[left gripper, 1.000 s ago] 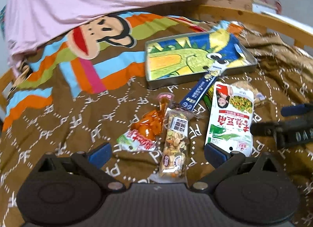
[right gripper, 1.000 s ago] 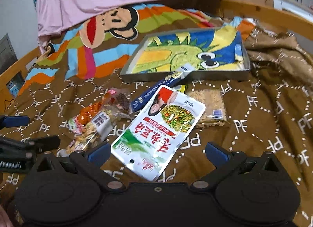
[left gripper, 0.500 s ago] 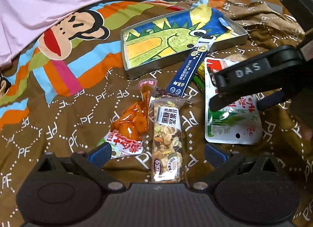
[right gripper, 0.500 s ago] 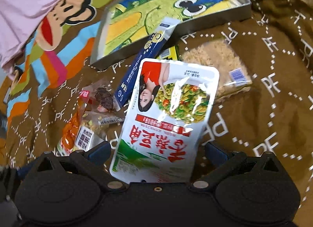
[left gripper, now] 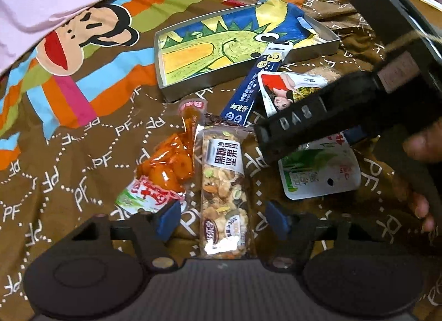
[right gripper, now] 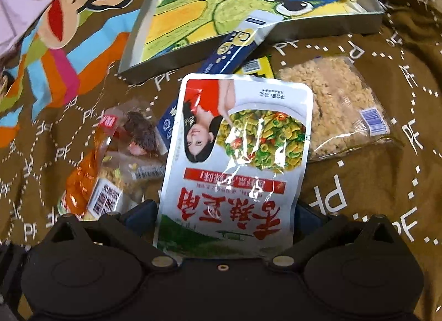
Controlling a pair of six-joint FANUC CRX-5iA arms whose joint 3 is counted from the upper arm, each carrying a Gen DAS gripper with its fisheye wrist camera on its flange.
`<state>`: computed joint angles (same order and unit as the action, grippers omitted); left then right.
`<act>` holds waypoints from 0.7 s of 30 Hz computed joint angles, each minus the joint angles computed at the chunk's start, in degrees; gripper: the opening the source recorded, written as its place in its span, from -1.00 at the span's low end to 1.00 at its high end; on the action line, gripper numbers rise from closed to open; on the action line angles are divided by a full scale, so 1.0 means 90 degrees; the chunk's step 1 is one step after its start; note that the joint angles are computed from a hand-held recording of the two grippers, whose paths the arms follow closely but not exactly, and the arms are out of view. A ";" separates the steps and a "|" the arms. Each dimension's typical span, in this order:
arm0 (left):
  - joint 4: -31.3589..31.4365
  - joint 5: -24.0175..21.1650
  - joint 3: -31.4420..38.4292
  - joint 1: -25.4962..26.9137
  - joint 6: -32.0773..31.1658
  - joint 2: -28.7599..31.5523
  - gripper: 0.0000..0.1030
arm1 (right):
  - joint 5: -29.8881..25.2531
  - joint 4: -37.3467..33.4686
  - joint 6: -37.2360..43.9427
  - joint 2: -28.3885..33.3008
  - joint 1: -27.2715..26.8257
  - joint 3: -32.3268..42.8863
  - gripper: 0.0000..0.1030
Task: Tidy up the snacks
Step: 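Grasp the white bean pouch with the right tool while the left tool grasps the clear nut-bar packet, then carry the bean pouch with the right tool while the left tool carries the nut bar into the tray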
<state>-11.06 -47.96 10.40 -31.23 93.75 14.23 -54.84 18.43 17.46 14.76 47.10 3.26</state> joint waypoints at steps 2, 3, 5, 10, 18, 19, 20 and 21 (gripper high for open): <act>0.0088 0.0136 -0.0100 0.0034 -0.0061 -0.0036 0.20 | 0.0049 0.0152 0.0124 -0.0092 0.0061 -0.0170 0.87; 0.0132 0.0163 -0.0120 0.0049 -0.0088 -0.0030 0.16 | 0.0135 0.0199 0.0170 -0.0170 0.0089 -0.0300 0.87; 0.0228 0.0103 -0.0072 0.0066 -0.0082 0.0033 -0.02 | 0.0261 0.0305 0.0256 -0.0316 0.0137 -0.0538 0.86; 0.0265 -0.0004 0.0052 0.0075 0.0216 0.0142 -0.08 | 0.0126 0.0443 0.0345 -0.0600 0.0256 -0.0855 0.85; 0.0704 -0.0118 0.0082 0.0276 0.0422 0.0317 -0.10 | 0.0164 0.0474 0.0485 -0.0467 0.0211 -0.0799 0.87; 0.0702 -0.0112 0.0078 0.0281 0.0458 0.0308 -0.18 | 0.0169 0.0484 0.0455 -0.0480 0.0212 -0.0813 0.85; 0.0705 -0.0123 0.0080 0.0285 0.0486 0.0300 -0.19 | 0.0182 0.0492 0.0404 -0.0505 0.0217 -0.0837 0.83; 0.0774 -0.0129 0.0058 0.0310 0.0490 0.0282 -0.20 | 0.0208 0.0508 0.0332 -0.0537 0.0222 -0.0872 0.82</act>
<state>-4.09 -49.12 10.93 -28.44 98.16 16.77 -52.98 23.01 20.44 9.93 49.10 -4.59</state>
